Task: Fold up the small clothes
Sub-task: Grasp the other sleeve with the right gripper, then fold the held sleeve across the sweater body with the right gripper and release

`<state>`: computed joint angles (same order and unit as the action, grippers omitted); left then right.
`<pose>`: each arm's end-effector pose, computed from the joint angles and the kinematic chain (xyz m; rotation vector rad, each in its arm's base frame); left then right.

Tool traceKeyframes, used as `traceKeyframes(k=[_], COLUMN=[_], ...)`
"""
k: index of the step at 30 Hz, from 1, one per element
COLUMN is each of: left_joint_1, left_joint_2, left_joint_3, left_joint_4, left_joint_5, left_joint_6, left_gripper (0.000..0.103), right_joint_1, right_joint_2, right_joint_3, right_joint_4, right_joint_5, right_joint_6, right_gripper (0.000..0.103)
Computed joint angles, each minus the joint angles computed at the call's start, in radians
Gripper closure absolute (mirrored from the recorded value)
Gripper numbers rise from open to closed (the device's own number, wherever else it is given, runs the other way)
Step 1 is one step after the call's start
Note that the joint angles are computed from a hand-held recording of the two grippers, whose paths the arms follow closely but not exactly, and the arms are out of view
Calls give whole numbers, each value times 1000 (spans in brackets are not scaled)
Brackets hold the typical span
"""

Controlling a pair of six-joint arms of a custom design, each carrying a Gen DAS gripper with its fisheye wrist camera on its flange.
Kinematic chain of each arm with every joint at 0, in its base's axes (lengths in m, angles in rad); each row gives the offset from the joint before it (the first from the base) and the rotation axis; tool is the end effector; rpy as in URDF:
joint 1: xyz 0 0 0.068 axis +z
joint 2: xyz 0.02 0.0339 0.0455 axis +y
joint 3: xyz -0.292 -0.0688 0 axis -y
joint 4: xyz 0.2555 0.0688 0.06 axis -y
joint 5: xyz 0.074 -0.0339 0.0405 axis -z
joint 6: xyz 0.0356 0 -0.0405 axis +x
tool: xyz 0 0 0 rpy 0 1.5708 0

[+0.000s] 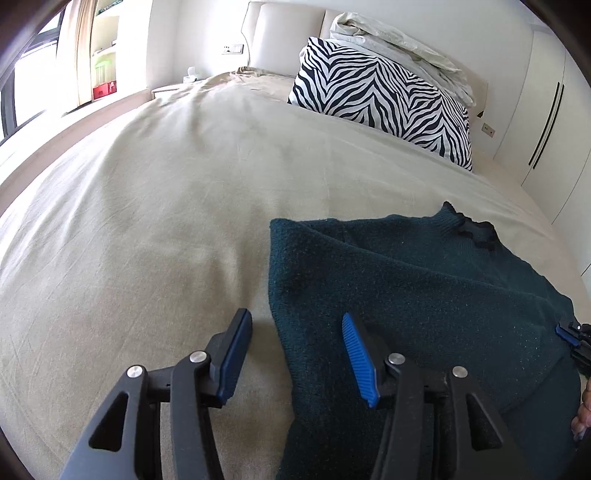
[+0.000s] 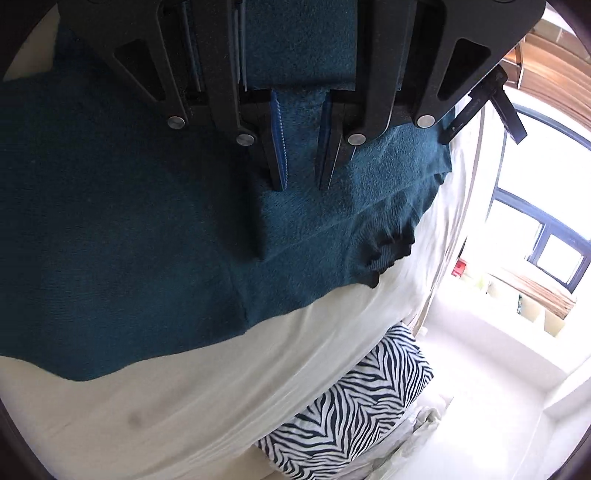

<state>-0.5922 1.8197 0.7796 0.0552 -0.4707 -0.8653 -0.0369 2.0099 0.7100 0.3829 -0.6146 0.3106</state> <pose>0.2840 -0.1716 0.1184 -0.4991 2.3561 -0.0528 0.3335 0.0082 0.0658 0.1632 2.4486 0.8799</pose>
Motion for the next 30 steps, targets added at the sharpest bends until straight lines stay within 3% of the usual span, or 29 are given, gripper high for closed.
traceKeyframes(k=[2,6,8,10,11,14,19,25,30], left_joint_1=[-29,-139,-180,-238,-267,-361,-470,-561,-593], left_joint_2=[-66,-190,-222,-236,-226,-160,6,151,189], left_joint_3=[-37,-62,-50,-33,-13,59,211,351,385], left_joint_4=[-35,-180,-239,-250,-258,-253,-230,-238,-253], left_joint_5=[-39,-185,-188,-190,-185,-157,-70,12,4], left_joint_6=[-60,-135,-166,-177,-181,-208,-224,-263,-267], left_gripper=[47,36,35,32,28,27,27,27,26], right_joint_1=[-67,-326,-521,-713,-821,-1068,-1265,-1214,-1148], right_joint_2=[-58,-219,-269,-289,-277,-148,86,237,306], right_joint_3=[-33,-138,-153,-164,-143,5,258,463,570], right_joint_4=[-51,-135,-235,-288,-335,-559,-766,-767,-677], right_joint_5=[30,-72,-149,-199,-225,-289,-360,-418,-384], right_joint_6=[-35,-194,-302,-372,-424,-582,-598,-465,-334], right_gripper=[87,85,72,34,32,32,32,34,38])
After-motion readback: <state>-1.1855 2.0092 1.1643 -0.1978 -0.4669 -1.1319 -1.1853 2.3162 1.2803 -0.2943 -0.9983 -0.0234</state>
